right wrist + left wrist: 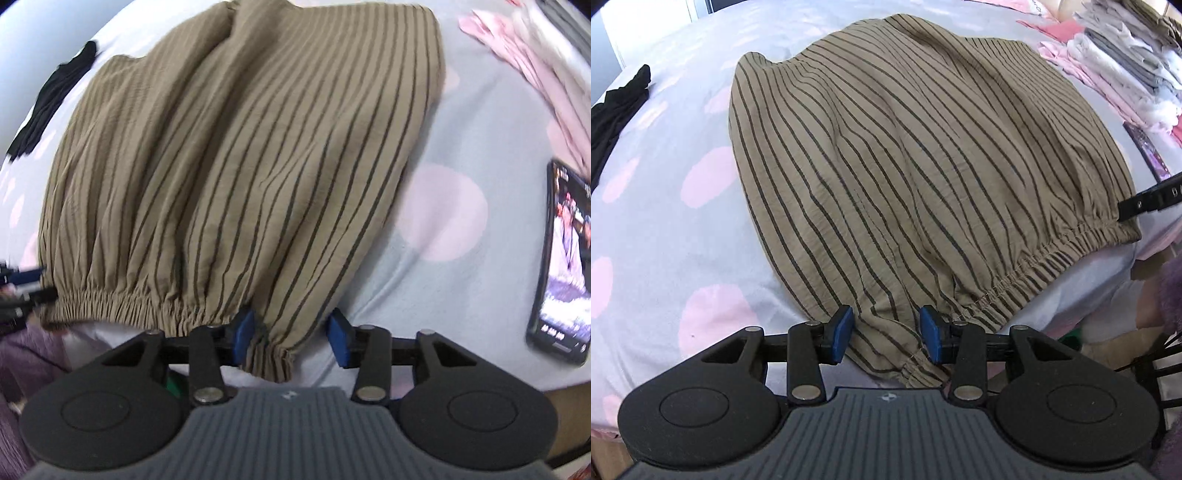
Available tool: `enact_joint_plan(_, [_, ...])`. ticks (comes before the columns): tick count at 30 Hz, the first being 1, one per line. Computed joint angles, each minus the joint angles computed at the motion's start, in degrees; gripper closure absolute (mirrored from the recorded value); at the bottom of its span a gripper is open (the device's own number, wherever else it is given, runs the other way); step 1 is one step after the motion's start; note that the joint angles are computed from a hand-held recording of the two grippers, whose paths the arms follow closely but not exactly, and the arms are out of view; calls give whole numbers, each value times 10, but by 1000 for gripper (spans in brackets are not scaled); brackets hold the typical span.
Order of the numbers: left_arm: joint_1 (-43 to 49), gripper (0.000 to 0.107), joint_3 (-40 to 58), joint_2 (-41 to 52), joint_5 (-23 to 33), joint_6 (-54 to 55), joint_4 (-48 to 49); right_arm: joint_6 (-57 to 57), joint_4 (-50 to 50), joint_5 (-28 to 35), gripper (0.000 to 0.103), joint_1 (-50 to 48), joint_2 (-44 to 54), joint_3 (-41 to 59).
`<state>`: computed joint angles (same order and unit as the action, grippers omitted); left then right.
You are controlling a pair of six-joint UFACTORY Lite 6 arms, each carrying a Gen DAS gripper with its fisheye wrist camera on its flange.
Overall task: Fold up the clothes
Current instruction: 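Lay the trousers flat on the bed and open both tools, then grasp a trouser leg cuff with the left tool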
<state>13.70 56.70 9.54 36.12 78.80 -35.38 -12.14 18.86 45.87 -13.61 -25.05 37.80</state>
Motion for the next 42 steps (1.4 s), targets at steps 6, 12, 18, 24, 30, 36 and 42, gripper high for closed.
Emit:
enact_joint_plan(6, [6, 69, 3, 6, 4, 12, -15, 86, 7, 9, 98, 22, -22, 26])
enact_joint_plan(12, [12, 69, 12, 12, 10, 13, -15, 224, -56, -11, 98, 165, -42, 95])
enact_joint_plan(18, [4, 69, 6, 11, 6, 7, -31, 299, -77, -58, 99, 318, 32, 179])
enact_joint_plan(24, [43, 69, 15, 0, 18, 3, -53, 218, 3, -77, 99, 372, 132, 252])
enact_joint_plan(30, [81, 69, 35, 14, 20, -32, -46, 167, 80, -89, 99, 420, 212, 299])
enact_joint_plan(36, [112, 69, 39, 9, 22, -50, -24, 157, 95, -85, 99, 461, 280, 344])
enact_joint_plan(42, [125, 69, 72, 34, 34, -69, -21, 140, 111, -62, 99, 475, 350, 367])
